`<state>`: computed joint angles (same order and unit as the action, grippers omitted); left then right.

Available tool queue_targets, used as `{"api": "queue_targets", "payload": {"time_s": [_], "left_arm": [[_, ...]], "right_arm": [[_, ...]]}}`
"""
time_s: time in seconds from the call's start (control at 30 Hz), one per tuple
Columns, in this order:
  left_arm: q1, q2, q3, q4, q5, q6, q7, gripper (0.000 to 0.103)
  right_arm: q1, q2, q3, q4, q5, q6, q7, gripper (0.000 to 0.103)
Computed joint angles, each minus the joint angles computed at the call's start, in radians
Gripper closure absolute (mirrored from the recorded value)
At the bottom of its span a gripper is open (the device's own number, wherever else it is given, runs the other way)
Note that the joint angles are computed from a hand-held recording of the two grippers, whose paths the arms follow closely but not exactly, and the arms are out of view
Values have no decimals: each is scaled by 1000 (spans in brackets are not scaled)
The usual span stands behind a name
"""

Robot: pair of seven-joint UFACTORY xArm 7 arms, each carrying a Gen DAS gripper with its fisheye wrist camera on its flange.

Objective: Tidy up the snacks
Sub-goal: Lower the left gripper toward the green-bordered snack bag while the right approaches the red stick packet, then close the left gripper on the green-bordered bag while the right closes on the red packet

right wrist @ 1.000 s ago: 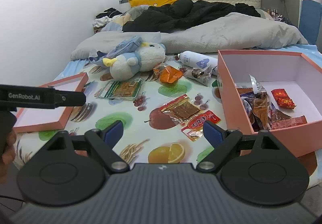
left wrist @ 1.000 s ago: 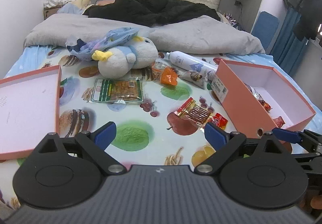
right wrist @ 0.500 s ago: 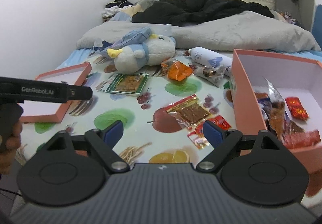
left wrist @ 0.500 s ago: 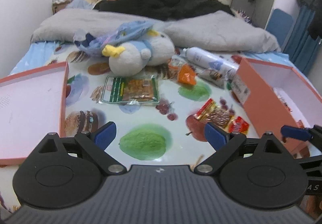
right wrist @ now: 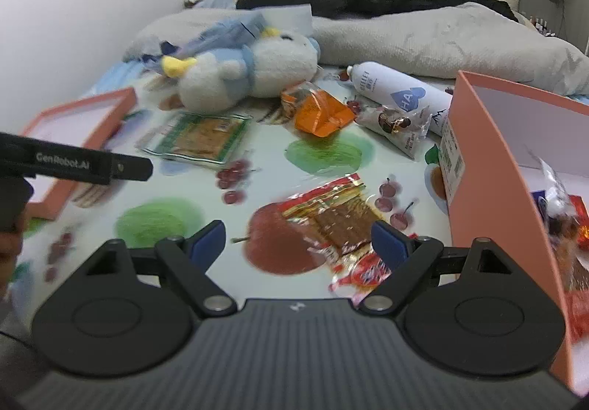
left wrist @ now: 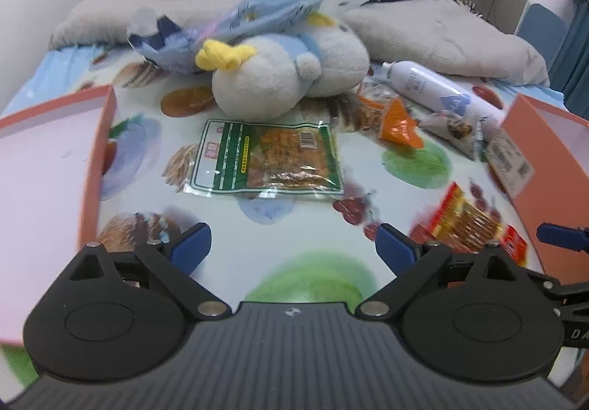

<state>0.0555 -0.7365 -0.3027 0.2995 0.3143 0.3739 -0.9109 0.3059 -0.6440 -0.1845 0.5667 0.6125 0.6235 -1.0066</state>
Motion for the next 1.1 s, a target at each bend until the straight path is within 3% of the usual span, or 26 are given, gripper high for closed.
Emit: {"api": "queue_targets", "payload": {"time_s": [0.13, 0.27, 0.4, 0.53, 0.73, 0.83, 1.0, 1.1], "left_arm": [[100, 163, 4, 52, 60, -120, 31, 3], [224, 310, -42, 130, 154, -195, 16, 0], [277, 445, -37, 207, 233, -256, -2, 0], [258, 563, 5, 278, 300, -297, -11, 0], [242, 675, 5, 396, 550, -205, -143, 0], [206, 693, 36, 412, 572, -188, -168, 0], [146, 693, 79, 420, 678, -156, -280, 3], [112, 668, 109, 399, 717, -148, -348, 9]], "right_arm": [[16, 113, 13, 45, 18, -43, -10, 16], [7, 202, 39, 86, 17, -63, -24, 15], [-27, 268, 68, 121, -7, -61, -23, 15], [-54, 312, 87, 141, -16, -70, -25, 15], [-88, 354, 99, 187, -2, -7, -42, 12], [-110, 368, 115, 213, -22, 31, -21, 12], [-126, 361, 127, 222, -35, 44, -17, 37], [-132, 352, 118, 222, -27, 71, -30, 40]]}}
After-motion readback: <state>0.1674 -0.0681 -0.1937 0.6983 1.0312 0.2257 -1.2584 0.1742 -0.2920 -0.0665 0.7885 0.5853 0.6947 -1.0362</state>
